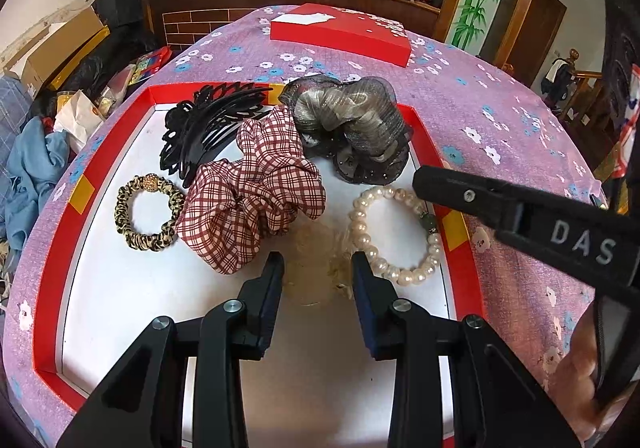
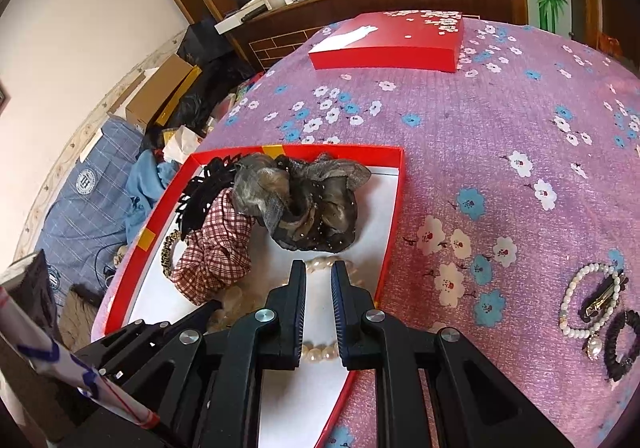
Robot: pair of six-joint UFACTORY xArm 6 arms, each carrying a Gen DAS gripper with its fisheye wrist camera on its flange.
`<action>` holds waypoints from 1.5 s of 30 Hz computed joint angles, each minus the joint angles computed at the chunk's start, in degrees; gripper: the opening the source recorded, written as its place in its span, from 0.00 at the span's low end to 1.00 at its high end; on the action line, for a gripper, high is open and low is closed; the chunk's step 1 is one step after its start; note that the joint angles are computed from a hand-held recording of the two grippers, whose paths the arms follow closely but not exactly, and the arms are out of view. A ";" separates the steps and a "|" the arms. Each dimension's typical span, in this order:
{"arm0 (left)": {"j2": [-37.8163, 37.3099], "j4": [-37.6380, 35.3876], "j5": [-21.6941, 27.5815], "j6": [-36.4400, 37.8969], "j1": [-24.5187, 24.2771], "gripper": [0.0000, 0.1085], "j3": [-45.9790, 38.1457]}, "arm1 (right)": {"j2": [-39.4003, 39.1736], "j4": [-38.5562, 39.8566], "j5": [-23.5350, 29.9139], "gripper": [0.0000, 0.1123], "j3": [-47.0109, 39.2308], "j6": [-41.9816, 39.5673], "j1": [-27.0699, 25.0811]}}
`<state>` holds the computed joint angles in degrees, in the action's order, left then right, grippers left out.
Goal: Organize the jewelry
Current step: 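Open the right tool to drop the pearl bracelet while the left tool releases the clear claw, then grasp the black scrunchie with the right tool while the left tool grasps the white bead bracelet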
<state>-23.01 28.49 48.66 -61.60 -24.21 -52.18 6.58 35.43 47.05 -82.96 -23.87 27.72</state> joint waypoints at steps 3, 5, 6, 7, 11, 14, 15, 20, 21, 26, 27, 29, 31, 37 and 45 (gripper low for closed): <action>-0.30 0.20 0.05 -0.25 -0.26 0.38 -0.05 | -0.96 1.24 0.13 0.13 0.52 -0.64 -0.44; -0.37 1.00 0.37 -0.79 -0.64 0.40 -0.29 | -1.79 1.87 0.14 0.13 1.03 -0.97 -0.76; -0.31 1.26 0.75 -0.92 -0.86 0.40 -0.55 | -2.21 2.22 0.19 0.13 1.32 -1.20 -0.92; -0.34 1.38 0.90 -0.93 -1.08 0.40 -0.73 | -2.76 2.68 0.38 0.13 1.64 -1.59 -1.19; -0.17 2.39 1.84 -1.62 -2.35 0.40 -1.81 | -4.78 3.74 1.16 0.13 2.90 -2.34 -2.46; 0.26 3.32 2.79 -2.06 -3.79 0.40 -3.19 | -6.53 4.08 2.12 0.13 3.99 -2.68 -4.03; 0.50 3.59 3.12 -2.11 -4.27 0.40 -3.75 | -7.01 4.07 2.52 0.13 4.28 -2.82 -4.58; 1.96 4.75 4.36 -2.05 -6.80 0.40 -6.32 | -9.63 1.90 4.82 0.13 5.97 -3.23 -8.93; 2.43 4.84 4.55 -1.96 -7.21 0.40 -6.93 | -9.99 0.70 5.06 0.14 6.23 -2.98 -10.05; 5.53 4.39 4.71 -0.73 -9.14 0.40 -10.09 | -9.77 -4.48 6.69 0.18 6.11 -0.46 -16.35; 6.39 4.18 4.67 -0.34 -9.44 0.40 -10.87 | -9.53 -5.12 6.84 0.18 5.92 0.08 -17.66; 7.78 3.52 4.55 0.52 -10.02 0.40 -12.06 | -8.76 -6.13 7.62 0.18 5.25 0.79 -20.15; 9.45 2.18 4.08 1.94 -10.38 0.40 -13.47 | -7.57 -7.74 8.67 0.18 4.18 1.61 -22.01; 15.29 -3.05 3.19 7.22 -10.67 0.40 -19.60 | -4.52 -11.16 9.73 0.18 1.84 3.68 -24.16; 24.95 -8.47 5.54 12.66 -9.26 0.40 -31.47 | -0.75 -14.16 9.32 0.17 0.15 5.36 -23.07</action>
